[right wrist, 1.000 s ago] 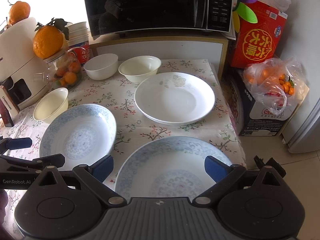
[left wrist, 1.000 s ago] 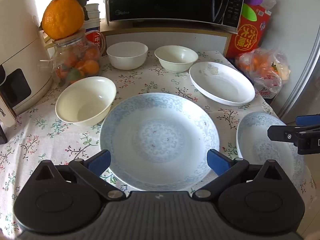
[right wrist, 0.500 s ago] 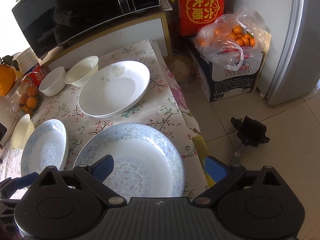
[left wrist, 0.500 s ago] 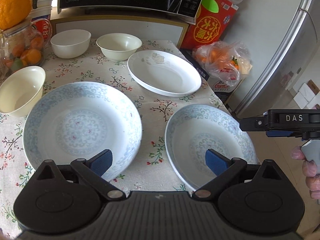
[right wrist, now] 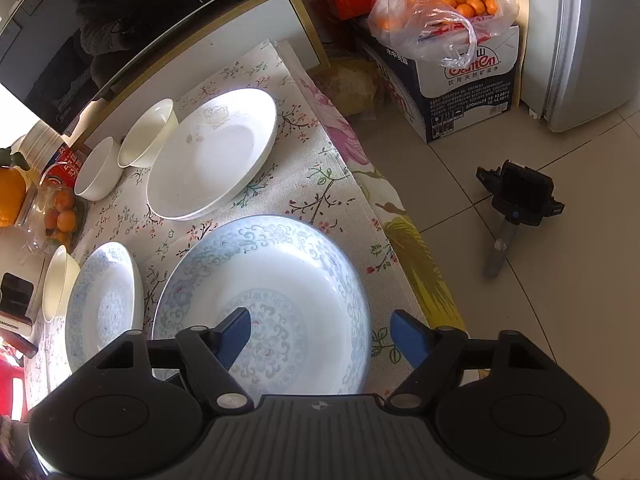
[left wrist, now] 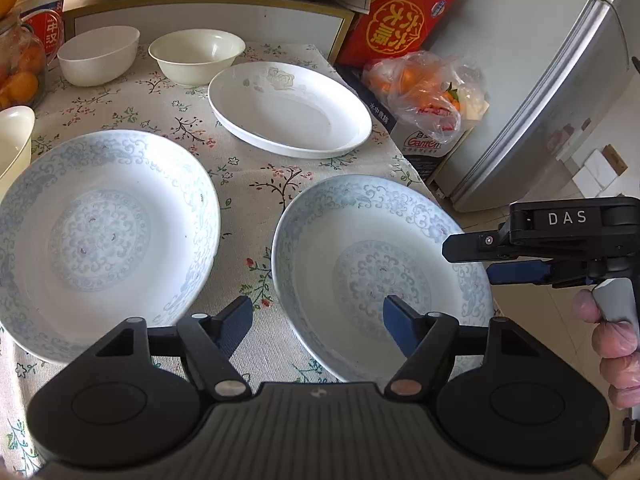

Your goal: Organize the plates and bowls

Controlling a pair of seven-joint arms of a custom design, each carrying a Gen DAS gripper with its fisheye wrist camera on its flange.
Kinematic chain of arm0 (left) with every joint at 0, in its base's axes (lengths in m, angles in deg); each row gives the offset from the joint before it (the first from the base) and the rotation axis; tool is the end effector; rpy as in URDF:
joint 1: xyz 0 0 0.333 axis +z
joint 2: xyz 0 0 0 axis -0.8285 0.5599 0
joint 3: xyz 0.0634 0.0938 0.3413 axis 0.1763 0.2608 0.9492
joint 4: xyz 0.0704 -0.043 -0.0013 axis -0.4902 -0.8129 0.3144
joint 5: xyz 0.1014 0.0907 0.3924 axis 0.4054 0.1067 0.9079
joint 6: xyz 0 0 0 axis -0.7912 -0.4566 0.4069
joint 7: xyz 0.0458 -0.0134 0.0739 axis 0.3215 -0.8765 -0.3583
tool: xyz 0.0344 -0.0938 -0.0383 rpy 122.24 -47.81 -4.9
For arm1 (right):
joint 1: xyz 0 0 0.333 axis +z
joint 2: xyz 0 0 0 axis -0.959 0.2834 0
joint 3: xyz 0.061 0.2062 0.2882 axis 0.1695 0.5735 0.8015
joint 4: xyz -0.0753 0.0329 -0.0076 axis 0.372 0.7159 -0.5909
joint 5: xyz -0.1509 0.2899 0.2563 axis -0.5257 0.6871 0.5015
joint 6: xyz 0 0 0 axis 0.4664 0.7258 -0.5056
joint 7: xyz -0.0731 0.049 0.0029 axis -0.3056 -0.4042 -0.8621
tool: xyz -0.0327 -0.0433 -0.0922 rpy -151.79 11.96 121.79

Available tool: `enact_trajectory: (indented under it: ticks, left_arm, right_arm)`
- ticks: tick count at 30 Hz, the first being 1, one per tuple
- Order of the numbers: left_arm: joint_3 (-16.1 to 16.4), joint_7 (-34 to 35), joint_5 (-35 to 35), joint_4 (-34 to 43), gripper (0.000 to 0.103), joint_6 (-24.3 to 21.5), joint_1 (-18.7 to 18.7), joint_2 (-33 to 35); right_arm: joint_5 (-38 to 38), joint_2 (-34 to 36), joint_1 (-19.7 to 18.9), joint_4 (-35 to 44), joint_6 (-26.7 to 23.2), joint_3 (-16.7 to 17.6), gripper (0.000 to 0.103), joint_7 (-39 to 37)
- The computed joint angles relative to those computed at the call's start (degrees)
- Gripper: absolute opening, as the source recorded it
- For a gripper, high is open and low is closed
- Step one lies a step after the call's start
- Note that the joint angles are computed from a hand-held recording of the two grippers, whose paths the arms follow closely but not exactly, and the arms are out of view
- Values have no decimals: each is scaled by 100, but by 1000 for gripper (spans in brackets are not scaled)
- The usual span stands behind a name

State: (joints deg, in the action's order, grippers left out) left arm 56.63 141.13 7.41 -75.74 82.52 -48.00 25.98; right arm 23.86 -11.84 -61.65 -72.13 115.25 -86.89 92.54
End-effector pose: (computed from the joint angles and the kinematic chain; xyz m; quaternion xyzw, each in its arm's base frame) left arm 0.7471 -0.2065 0.2800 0.4505 -0.8310 0.3263 0.0016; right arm 0.6671 0.0562 0.3058 -0.4165 0.8708 -0.0828 0.2479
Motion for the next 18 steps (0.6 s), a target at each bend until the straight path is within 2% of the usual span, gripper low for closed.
enact_trajectory:
  ticks: [4,6,10,12,18]
  left_arm:
    - [155,-263,36,176,55,-226,-119,70]
    - [196,-341,45,245,51,-279,-162,113]
    - [188,-381,35,286,44,-283,-187,164]
    - [159,-334,35,263,39,-214,-174,175]
    - [69,-286,68,217,32,69,-144,235]
  right_arm:
    - [475,34,-455,-5,79,491,54,-273]
    - [689,91,-564,36,19,596,45,-316]
    - [1172,182,-865,78,-8,899,34,-522]
    - [1317,203,-885,80,4,916,27,-568]
    - [1308,221,-677,77,56,695,22,-519]
